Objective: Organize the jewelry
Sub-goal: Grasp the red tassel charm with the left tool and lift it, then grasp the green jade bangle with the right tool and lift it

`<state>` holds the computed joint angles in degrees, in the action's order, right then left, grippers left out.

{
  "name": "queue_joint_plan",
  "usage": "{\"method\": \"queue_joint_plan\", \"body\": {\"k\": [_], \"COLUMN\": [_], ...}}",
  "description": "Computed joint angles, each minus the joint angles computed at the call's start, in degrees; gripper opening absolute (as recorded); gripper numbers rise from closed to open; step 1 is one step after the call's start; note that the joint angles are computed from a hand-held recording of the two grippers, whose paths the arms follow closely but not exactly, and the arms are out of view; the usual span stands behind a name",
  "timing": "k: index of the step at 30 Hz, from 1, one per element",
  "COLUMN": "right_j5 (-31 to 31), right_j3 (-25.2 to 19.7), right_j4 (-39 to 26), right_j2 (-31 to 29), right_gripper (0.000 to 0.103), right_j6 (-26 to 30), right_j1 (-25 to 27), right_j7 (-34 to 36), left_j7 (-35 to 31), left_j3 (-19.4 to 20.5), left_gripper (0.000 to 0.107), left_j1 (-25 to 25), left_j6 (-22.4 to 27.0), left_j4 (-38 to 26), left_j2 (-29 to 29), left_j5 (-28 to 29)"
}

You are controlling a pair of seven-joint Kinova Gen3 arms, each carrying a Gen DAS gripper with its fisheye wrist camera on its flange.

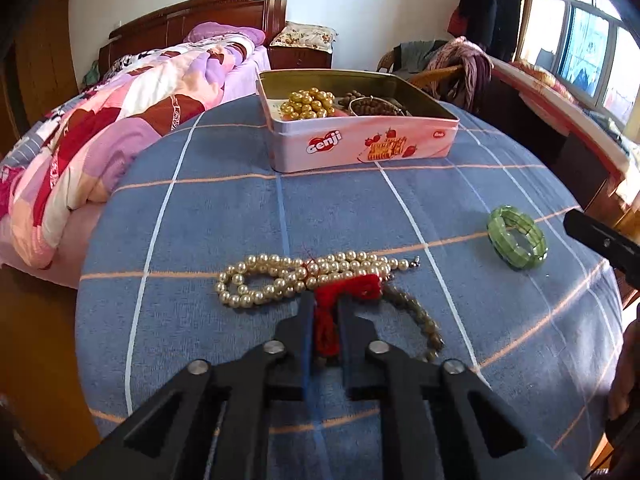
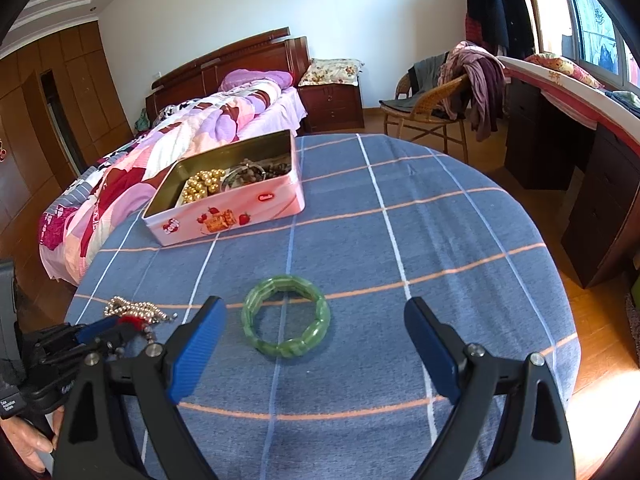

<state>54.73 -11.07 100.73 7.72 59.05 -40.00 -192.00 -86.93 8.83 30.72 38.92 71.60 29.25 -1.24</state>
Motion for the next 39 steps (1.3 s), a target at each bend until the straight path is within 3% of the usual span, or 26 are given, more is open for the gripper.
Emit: {"method": "queue_joint_plan", "body": {"k": [2,5,9,12,17,25,31,33,35,38,39], "right_j5": [0.2,0.3,-0.5,-1.4,-6.7,-17.9,-20.1,-18.7,-18.2,-18.6,-19.1], "right_j3": [-0.1,-0.1,0.0,0.3,0.9,3.6,5.8,6.5,6.3,6.7,6.1], "right_j4": [-0.3,-0.2,-0.4,-0.4,-1.7,-10.5,-13.9,-13.6,-12.9,-11.2,-9.9], "right_j2": [0.2,0.1,0.3,0.3,0.6,6.4,9.3,9.1,8.4,7.0,6.0], "right_gripper": [0.093,0.093,0.093,0.093,0.093,0.093,0.092,0.076,0.047,0.021,0.020], "right_j6": [0.6,0.6,0.8,0.7,-2.5,-2.0,2.0,2.6,2.2,0.8,-1.4], "right_j1": [-0.3,-0.4,-0.1,0.2,2.9,5.9,3.4,2.0,1.8,1.8,2.8], "right_j7": [0.2,0.2,0.5,0.9,7.4,25.1,29.4,29.0,29.3,28.3,27.3], "left_j7": [-0.3,-5.3,-8.0,-11.3,-13.1,-10.4,-6.5,-7.0,-7.5,-7.5,-7.6], "left_j3": [0.5,5.2,6.1,8.9,9.5,6.5,4.0,5.2,5.9,6.1,6.3], "left_gripper": [0.009,0.008,0.008,0.007,0.007,0.007,0.007,0.007,0.007,0.007,0.007], "left_j1": [-0.9,-5.9,-7.6,-11.5,-13.0,-9.7,-7.4,-8.4,-8.9,-9.1,-9.2], "left_j6": [-1.2,-4.6,-7.4,-10.0,-14.0,-13.6,-13.2,-13.3,-13.7,-14.0,-14.1], "left_j4": [1.1,4.4,7.0,9.0,11.3,10.0,9.5,9.7,10.1,10.3,10.4], "left_j2": [-0.5,-2.1,-4.2,-5.5,-7.7,-7.7,-7.6,-7.6,-7.7,-7.8,-7.8], "left_j5": [1.2,7.2,10.9,16.5,20.9,18.5,14.6,14.9,15.2,15.3,15.4]}}
